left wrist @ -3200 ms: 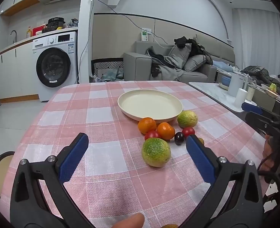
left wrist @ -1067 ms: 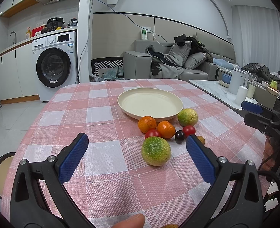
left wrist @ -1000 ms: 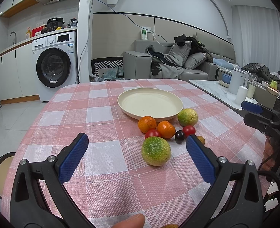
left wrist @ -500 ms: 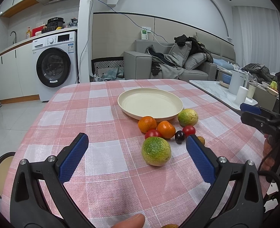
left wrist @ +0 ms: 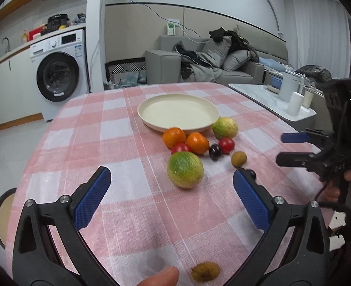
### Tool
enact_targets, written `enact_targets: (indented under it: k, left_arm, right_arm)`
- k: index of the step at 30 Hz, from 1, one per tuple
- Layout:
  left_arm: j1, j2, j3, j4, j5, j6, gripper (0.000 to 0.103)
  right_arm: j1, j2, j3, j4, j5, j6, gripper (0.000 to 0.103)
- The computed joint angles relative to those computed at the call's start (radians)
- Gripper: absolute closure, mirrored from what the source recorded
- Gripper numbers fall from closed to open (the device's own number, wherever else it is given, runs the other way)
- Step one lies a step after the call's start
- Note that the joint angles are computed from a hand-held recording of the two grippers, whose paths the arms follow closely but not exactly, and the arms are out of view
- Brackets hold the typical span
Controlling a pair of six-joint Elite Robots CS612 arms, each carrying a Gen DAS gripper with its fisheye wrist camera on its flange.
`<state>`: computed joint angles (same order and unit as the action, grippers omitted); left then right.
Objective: Organize fruits
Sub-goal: 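Grasp the small brown fruit with the left tool while the right tool grasps the dark plum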
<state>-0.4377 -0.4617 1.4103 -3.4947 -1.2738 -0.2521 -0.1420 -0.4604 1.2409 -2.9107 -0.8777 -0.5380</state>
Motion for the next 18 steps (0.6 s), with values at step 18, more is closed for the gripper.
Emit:
enact_targets:
  k: [18]
  left_arm:
    - [-0.004, -0.042, 0.105, 0.166, -0.108, 0.045, 0.028]
  right_arm:
    - [0.036, -0.01, -0.014, 0.252, -0.001, -0.19, 0.04]
